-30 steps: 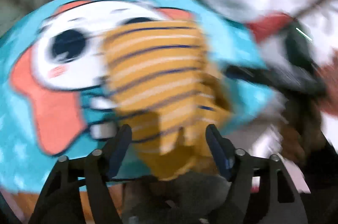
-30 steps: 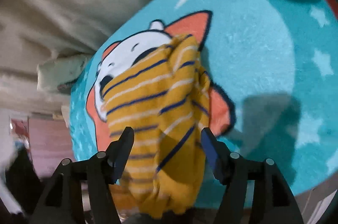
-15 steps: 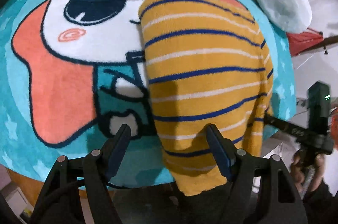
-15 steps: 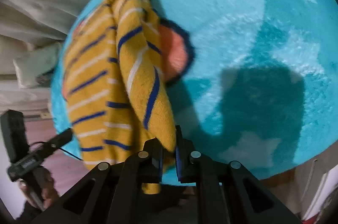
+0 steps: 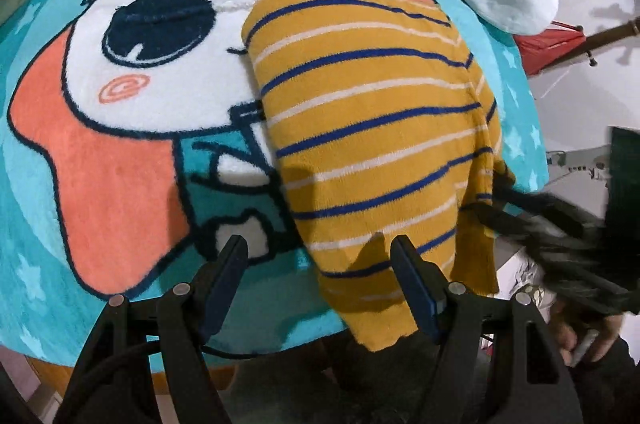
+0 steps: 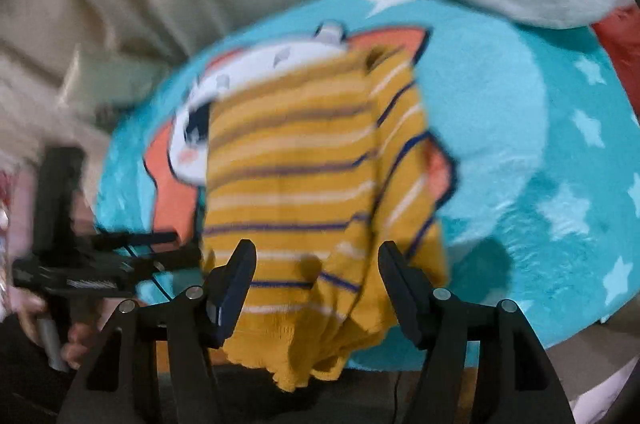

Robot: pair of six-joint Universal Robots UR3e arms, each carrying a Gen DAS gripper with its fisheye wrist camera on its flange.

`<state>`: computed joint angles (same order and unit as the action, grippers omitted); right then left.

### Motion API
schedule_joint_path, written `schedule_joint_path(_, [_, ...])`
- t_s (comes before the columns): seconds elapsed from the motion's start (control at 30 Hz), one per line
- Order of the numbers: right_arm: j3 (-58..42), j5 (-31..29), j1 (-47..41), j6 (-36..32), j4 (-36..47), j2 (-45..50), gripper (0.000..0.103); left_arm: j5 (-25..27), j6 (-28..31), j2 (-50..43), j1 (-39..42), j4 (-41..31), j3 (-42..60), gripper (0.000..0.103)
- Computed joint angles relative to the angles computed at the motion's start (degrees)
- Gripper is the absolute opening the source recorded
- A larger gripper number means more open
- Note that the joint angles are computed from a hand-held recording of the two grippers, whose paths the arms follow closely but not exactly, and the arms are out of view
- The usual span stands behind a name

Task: Fold small clothes

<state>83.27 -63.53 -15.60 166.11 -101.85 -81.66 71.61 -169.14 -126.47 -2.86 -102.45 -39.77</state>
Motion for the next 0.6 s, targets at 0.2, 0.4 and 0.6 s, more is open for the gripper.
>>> schedule_joint_path(0.2, [7.8,-10.4,2.2,9.9,-6.3,-4.6,0.006,-1.7,4.4,7.4,2.8,3.0,-10.1,0.073])
schedule_joint_path(0.4, [9.4,-12.0,1.3,12.1,-7.2,-2.5,0.007,-5.4,4.4,9.9,4.7,5.1,-16.5,0.073])
schedule_joint_path(0.6, [4.7,-14.3,3.3,14.6,-4.1,0.2,0.034,-7.4,3.0,10.7,5.9,5.8,-18.7,0.073])
